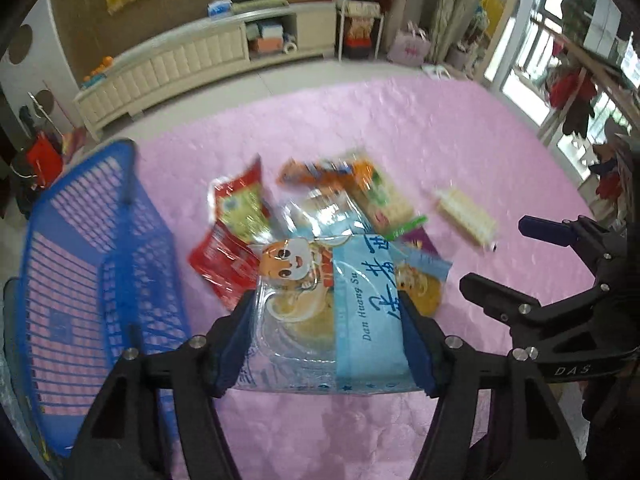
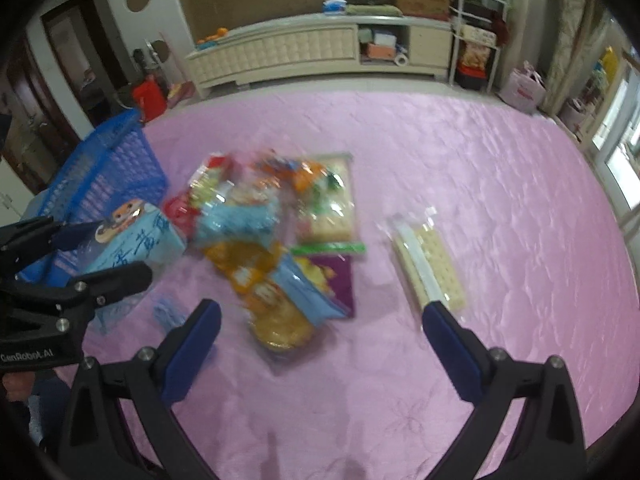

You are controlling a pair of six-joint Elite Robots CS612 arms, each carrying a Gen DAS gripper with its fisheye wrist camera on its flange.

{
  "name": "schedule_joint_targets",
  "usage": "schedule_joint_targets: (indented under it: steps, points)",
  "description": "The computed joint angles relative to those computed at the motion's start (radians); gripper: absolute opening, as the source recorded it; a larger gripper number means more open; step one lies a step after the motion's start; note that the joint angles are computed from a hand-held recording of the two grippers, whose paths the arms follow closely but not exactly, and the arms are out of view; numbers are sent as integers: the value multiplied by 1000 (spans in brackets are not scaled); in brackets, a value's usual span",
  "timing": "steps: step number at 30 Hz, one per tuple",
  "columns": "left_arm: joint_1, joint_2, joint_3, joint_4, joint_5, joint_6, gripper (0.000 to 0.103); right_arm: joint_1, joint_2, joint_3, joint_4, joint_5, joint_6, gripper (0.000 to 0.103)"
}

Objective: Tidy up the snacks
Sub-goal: 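Carry the bread bag with the left tool over the blue basket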

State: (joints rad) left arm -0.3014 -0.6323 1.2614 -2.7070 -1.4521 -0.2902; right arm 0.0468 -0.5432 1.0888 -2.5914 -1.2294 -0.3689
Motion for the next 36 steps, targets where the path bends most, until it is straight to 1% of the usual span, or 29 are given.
schedule_joint_targets:
  steps: [1,3,5,7,9,13,16,18,21,23,27,29,33,36]
  points:
    - [2,-7,8,-9,5,-4,64,5,-3,-3,-1,0,-10,102]
    - [5,-24,24,-21,20,-14,64,11,-6,-20,28,23,-23,102]
    - [10,-54,53,-32,41,-31,64,16,-6,-40,76,48,-38,102]
    - [12,-77,81,-46,57,-35,64,25,-5,-56,87,55,-52,102]
    - [14,-85,91,-55,80,-43,64,31,2,-83,117,65,-57,102]
    - [24,-111,125,-72,130,-67,64,50,29,-145,162,42,-73,102]
    - [33,-123,137,-63,170,-94,65,62,68,-223,253,25,-62,102]
    - [39,-125,137,-48,180,-121,65,70,98,-275,308,10,-49,102]
    - [56,-126,135,-15,184,-178,64,85,156,-372,394,-44,-35,102]
    - [60,-121,128,7,194,-204,65,89,194,-435,447,-62,-26,99]
    - [72,-103,105,51,190,-250,65,100,257,-538,527,-110,-53,87]
    - [75,-94,95,63,186,-259,65,107,281,-575,549,-143,-74,87]
    - [79,-81,77,79,176,-268,65,110,336,-676,631,-162,-61,87]
    - [84,-73,69,78,163,-264,65,109,370,-749,697,-144,-43,87]
